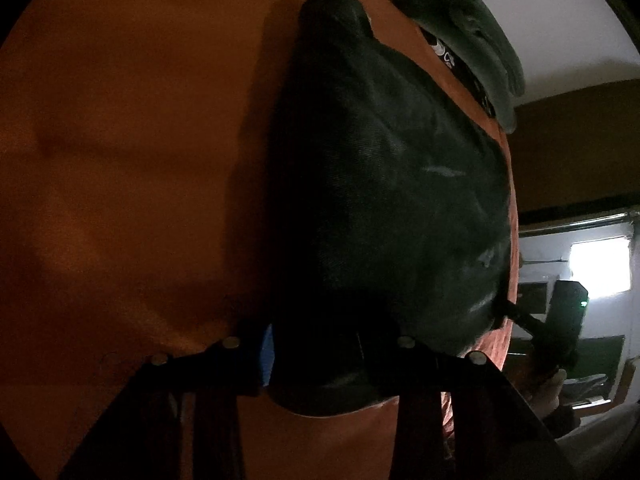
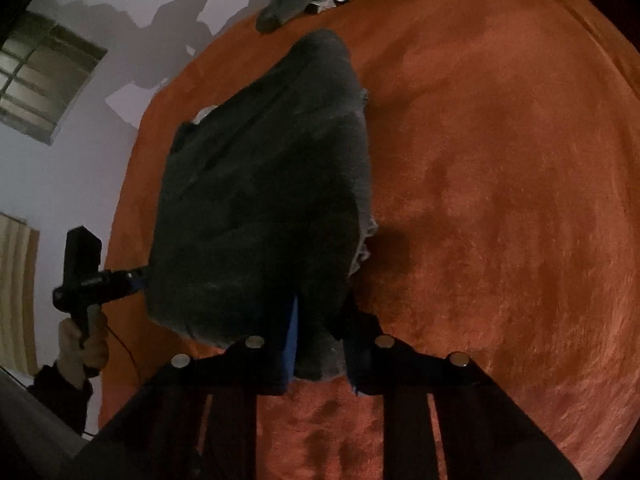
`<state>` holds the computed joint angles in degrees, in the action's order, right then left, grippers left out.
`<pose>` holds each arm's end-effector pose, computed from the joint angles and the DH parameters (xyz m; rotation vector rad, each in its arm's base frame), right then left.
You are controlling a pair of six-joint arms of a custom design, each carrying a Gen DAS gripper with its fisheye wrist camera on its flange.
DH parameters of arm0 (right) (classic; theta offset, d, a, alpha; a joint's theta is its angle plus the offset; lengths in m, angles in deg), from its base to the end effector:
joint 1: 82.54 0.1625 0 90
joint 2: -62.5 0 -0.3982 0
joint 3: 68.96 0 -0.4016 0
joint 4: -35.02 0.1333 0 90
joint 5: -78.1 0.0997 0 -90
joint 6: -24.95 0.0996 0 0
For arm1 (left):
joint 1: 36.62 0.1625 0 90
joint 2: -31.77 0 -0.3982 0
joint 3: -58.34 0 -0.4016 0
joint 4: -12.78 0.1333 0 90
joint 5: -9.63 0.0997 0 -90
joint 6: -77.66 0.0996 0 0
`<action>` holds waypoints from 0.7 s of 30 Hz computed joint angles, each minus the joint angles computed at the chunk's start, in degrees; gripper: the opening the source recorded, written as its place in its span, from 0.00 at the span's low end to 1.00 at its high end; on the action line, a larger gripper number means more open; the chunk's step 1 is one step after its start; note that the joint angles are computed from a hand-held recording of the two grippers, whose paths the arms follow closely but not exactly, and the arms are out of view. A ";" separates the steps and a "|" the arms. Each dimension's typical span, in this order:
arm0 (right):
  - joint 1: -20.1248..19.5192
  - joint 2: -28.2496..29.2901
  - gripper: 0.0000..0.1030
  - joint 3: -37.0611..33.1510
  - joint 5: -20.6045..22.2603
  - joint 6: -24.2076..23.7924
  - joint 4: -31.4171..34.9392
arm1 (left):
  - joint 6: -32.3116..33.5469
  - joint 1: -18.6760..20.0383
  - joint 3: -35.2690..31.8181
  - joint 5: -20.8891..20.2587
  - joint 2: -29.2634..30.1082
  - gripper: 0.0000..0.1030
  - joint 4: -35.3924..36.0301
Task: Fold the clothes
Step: 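Lift the folded pants off the blanket with both tools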
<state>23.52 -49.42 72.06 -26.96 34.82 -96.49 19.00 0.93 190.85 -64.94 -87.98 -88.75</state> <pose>0.1918 -0.2781 0.2641 0.1153 -2.9065 0.3944 -0.1339 -0.3045 0.3214 -0.1558 2.9514 -0.3122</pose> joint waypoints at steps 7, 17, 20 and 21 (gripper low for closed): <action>-1.06 1.17 0.21 -1.16 1.20 -1.10 1.61 | 1.80 -0.27 -2.60 0.37 1.05 0.45 4.00; -7.20 3.23 0.91 -4.00 7.43 -10.39 -6.85 | 14.37 4.98 -6.34 1.46 3.84 0.76 -2.84; -12.07 6.28 0.91 -6.82 13.04 -12.03 -2.73 | 16.77 7.51 -6.22 -0.30 7.96 0.76 -7.95; -12.49 7.50 0.91 -7.66 13.27 -12.62 -2.77 | 17.69 8.38 -6.52 -0.75 9.05 0.76 -8.61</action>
